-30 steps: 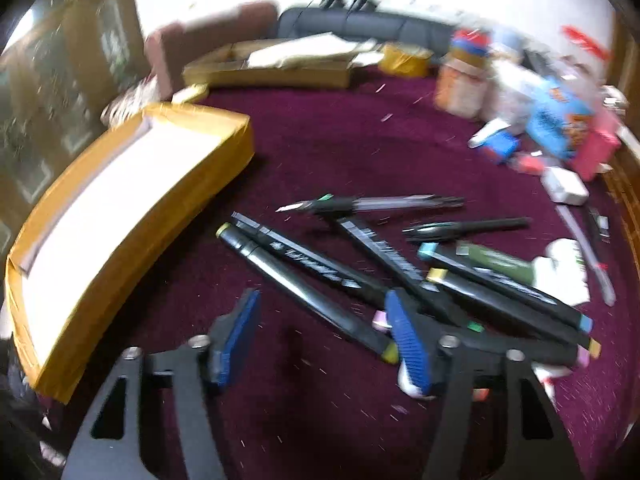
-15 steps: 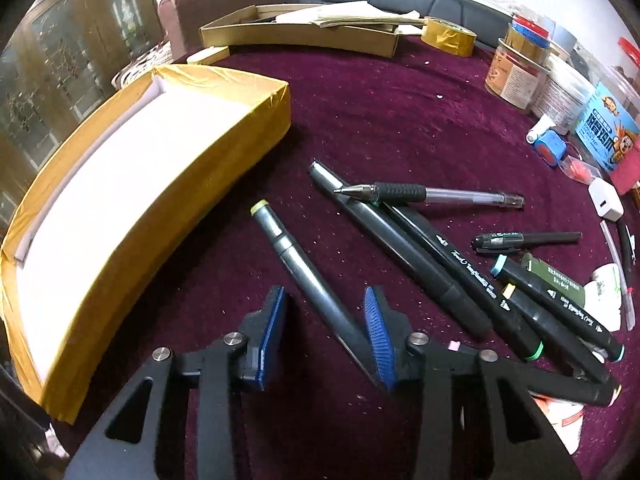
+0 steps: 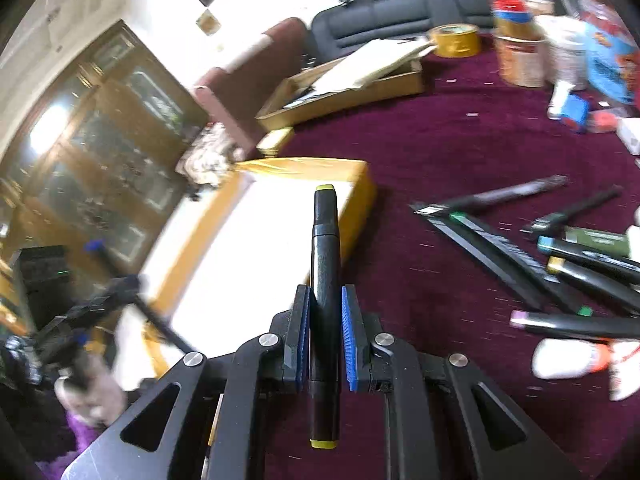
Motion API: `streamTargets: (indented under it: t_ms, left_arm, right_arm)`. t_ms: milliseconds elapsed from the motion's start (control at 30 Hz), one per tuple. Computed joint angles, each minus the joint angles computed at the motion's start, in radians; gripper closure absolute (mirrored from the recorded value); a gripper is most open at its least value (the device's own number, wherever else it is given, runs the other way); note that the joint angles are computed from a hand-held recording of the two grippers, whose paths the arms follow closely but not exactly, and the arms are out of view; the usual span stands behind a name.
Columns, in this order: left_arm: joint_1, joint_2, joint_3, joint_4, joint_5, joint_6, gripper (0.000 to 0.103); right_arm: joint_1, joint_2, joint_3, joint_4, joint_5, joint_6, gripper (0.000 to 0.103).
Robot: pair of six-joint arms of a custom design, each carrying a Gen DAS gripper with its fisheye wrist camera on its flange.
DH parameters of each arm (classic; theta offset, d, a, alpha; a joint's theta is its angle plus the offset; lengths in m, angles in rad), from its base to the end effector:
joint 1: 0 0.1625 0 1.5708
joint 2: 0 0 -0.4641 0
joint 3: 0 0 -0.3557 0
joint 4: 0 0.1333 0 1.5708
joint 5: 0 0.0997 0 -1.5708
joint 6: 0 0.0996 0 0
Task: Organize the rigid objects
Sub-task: 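Carry the marker to the white tray with the left tool while the right tool grasps a marker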
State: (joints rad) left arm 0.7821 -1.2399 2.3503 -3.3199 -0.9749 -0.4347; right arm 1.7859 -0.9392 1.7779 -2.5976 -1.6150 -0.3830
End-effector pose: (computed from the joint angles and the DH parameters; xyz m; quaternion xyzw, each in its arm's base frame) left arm -0.1774 -0.4429 0.2760 0.0691 0.9097 -0.4058 0.0558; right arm 0.2600 -0.5863 0.1934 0.2913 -0.9518 0.0917 0.0298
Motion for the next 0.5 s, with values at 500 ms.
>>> streamTargets:
  t_ms: [500]
  left_arm:
    - [0.253,0.177,-0.312,0.214,-0.144,-0.001,0.09]
  right_arm:
    - [0.114,0.272,-0.198,-0.014,-0.202,0.179,0.09]
